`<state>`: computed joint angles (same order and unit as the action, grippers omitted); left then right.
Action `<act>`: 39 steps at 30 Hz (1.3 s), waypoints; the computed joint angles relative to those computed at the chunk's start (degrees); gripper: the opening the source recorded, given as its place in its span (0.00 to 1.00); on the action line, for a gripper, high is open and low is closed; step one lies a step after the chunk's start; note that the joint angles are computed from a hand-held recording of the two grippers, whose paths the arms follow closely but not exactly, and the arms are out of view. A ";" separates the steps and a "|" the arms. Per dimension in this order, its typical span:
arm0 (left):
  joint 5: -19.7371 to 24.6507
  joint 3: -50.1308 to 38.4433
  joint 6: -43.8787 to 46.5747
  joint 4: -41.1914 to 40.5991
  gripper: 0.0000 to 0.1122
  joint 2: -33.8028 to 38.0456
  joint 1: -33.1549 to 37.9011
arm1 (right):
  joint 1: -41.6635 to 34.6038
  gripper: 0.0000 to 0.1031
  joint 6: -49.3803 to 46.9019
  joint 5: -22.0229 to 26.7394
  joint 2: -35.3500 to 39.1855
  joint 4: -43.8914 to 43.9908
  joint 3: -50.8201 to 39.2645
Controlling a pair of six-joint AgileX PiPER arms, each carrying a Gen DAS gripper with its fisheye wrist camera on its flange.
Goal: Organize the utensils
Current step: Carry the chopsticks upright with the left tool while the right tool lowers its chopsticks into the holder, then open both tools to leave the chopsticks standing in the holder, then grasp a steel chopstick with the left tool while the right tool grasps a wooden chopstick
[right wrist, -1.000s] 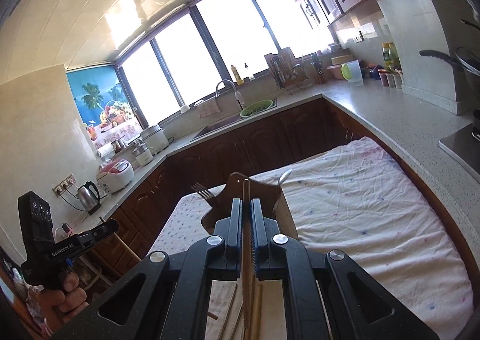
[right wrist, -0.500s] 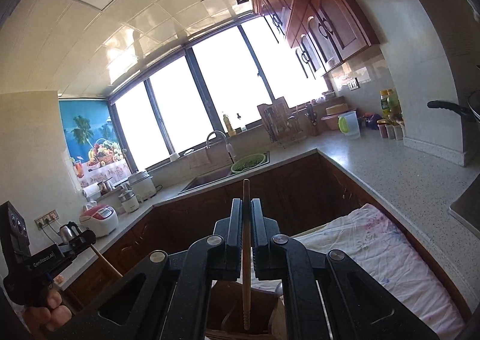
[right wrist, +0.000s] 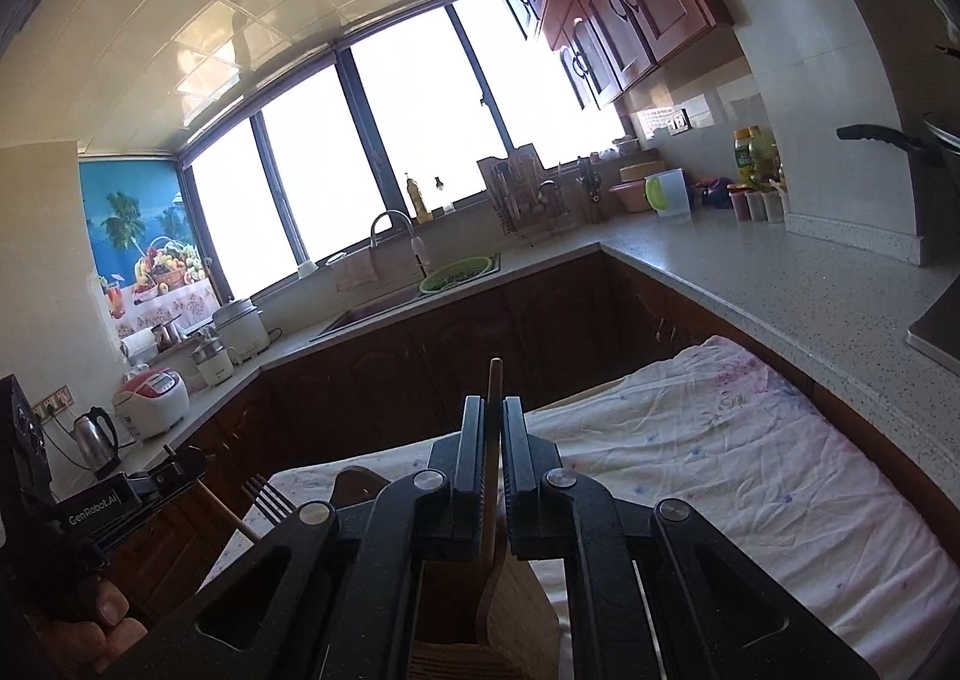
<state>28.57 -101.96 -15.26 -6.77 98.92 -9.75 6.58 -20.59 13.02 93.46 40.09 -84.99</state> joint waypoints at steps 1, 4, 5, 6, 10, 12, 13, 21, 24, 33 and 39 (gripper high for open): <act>0.41 -0.48 0.54 -0.28 0.04 0.23 0.04 | -0.20 0.05 0.01 0.36 -0.08 0.03 -0.11; 1.70 -2.13 2.05 -1.98 0.04 1.09 0.48 | -1.09 0.05 0.75 2.84 0.68 0.05 -2.14; 1.95 -2.41 2.47 -2.34 0.04 1.22 0.64 | -1.28 0.05 1.16 3.48 0.89 -0.30 -2.69; 2.08 -2.49 2.49 -2.30 0.04 1.26 0.73 | -1.36 0.05 1.92 4.09 1.10 -0.95 -3.28; 3.43 -3.73 3.56 -3.38 0.04 1.70 1.10 | -1.41 0.05 2.65 4.96 1.40 -1.08 -3.94; 5.14 -5.05 3.87 -3.59 0.06 2.17 1.20 | -1.78 0.10 2.12 6.11 2.05 -0.24 -4.78; 5.90 -5.42 4.73 -4.63 0.09 2.22 1.42 | -2.08 0.10 1.75 6.94 2.26 0.55 -5.23; 4.55 -0.03 3.11 -3.13 0.60 -2.77 1.45 | -4.66 0.75 -11.94 7.46 -1.73 17.20 -0.83; 4.40 3.05 2.46 -3.06 0.71 -5.54 1.93 | -5.85 0.85 -16.22 8.53 -4.52 21.79 1.59; 4.64 15.99 1.86 -4.05 0.76 -15.23 3.02 | -8.96 0.91 -21.35 11.14 -15.19 24.30 13.09; 4.36 24.81 1.63 -4.91 0.76 -21.52 2.69 | -11.82 0.91 -22.07 13.45 -21.93 22.80 22.03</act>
<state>32.93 -77.15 -13.63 -11.67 77.40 -7.06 -5.24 -42.66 26.47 71.52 62.89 -62.95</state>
